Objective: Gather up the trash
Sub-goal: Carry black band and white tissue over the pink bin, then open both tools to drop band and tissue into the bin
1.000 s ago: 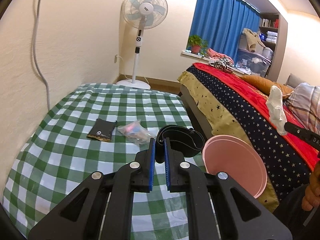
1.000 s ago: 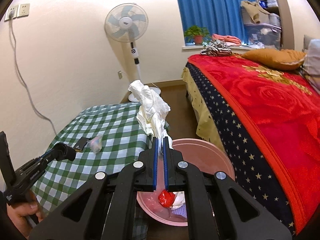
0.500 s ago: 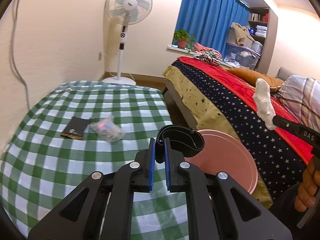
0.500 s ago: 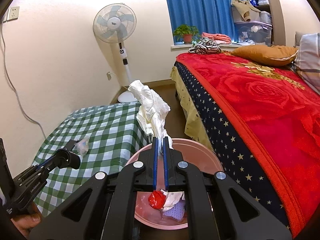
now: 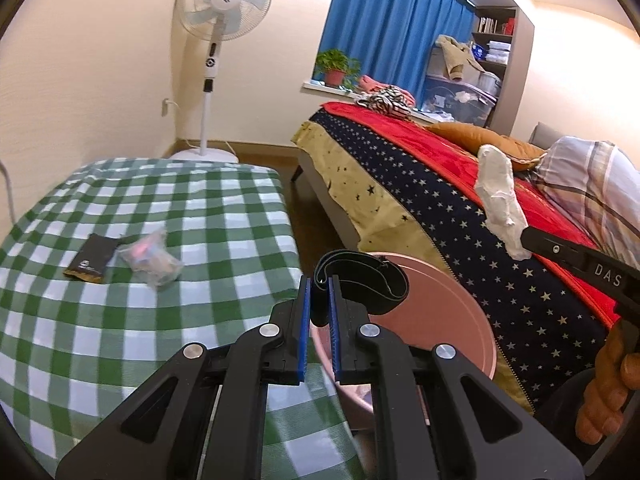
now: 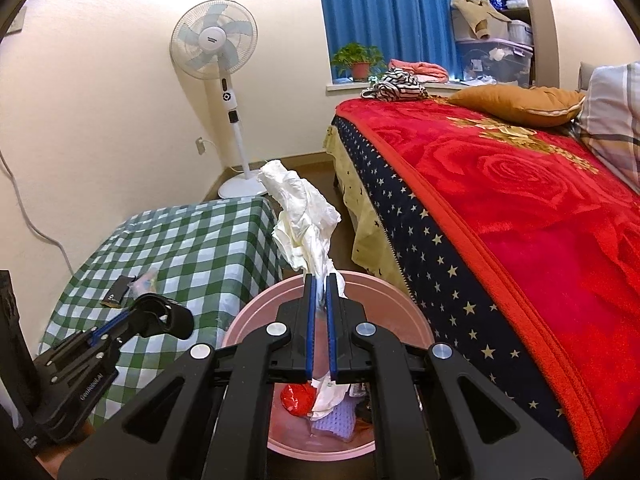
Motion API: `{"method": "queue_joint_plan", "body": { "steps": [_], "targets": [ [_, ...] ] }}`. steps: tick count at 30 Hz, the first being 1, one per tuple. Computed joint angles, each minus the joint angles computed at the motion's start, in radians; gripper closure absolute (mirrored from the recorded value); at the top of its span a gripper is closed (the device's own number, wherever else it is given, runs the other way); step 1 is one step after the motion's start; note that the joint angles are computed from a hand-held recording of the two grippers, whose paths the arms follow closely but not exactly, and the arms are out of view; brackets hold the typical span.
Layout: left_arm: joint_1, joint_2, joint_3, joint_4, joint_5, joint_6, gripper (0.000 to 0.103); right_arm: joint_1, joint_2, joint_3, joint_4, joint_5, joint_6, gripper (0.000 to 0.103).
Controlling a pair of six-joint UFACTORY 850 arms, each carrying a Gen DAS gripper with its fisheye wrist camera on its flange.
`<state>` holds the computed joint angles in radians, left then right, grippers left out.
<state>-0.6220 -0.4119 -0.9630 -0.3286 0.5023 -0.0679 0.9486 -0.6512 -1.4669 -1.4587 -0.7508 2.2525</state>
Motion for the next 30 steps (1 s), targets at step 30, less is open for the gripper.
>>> {"method": "queue_joint_plan", "body": {
  "steps": [30],
  "targets": [
    [-0.002,-0.09,-0.093,0.232,-0.095,-0.213,0.079,-0.003,-0.031,-0.038,0.083,-0.004,-0.047,0.073]
  ]
}}
